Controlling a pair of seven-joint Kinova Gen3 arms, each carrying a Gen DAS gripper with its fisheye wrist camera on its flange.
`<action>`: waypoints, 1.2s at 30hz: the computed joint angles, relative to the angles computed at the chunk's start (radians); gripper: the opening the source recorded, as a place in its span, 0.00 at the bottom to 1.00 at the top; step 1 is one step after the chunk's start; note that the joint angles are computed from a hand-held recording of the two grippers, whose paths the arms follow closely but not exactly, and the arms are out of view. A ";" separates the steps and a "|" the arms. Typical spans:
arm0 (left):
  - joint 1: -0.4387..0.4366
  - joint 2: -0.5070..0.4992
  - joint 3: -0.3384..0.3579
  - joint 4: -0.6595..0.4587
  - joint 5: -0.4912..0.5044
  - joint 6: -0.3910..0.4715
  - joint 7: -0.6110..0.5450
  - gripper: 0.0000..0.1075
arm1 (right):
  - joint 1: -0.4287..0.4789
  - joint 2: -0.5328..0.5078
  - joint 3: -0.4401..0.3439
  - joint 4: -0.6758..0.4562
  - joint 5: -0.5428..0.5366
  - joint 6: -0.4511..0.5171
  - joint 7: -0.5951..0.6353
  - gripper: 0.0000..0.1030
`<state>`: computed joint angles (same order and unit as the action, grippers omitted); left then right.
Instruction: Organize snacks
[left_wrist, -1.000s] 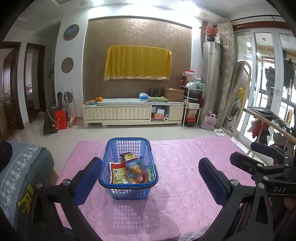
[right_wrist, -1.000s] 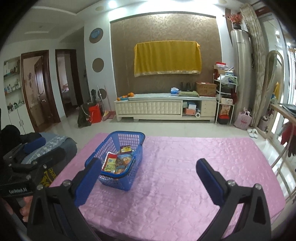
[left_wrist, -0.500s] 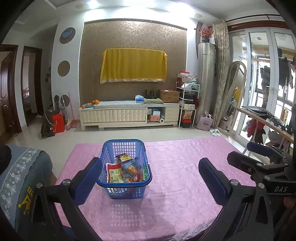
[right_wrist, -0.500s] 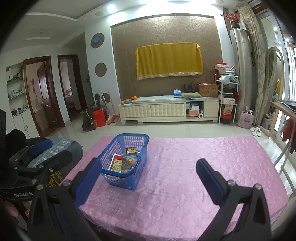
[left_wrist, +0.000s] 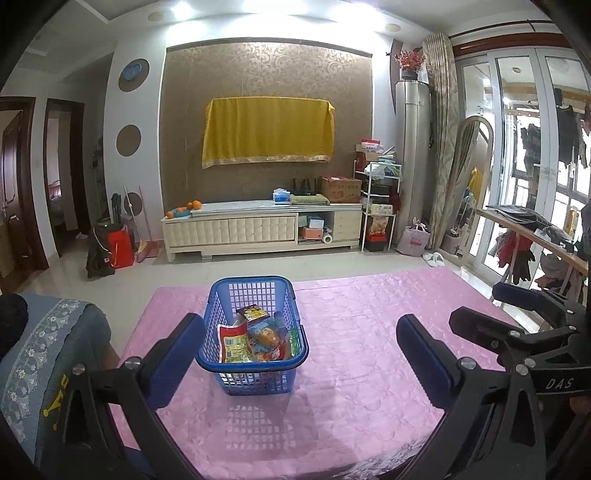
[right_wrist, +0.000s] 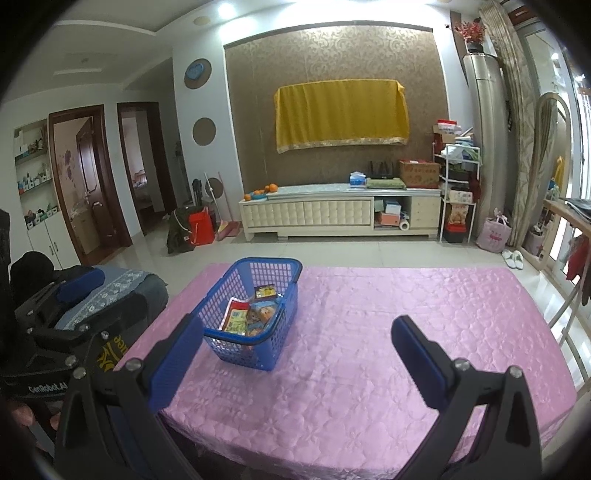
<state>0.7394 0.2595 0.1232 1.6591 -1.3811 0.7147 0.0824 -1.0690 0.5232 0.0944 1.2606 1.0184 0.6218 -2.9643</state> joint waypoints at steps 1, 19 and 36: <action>-0.002 -0.001 0.001 0.000 0.004 -0.004 -0.002 0.96 | -0.001 0.000 0.001 0.000 0.001 0.000 -0.002 1.00; 0.005 -0.001 -0.004 -0.014 0.069 -0.005 -0.050 0.96 | 0.005 0.002 -0.001 -0.014 -0.031 0.005 0.029 1.00; 0.012 0.002 -0.014 -0.023 0.097 -0.011 -0.077 0.96 | -0.001 0.004 0.001 -0.010 -0.045 0.001 0.027 1.00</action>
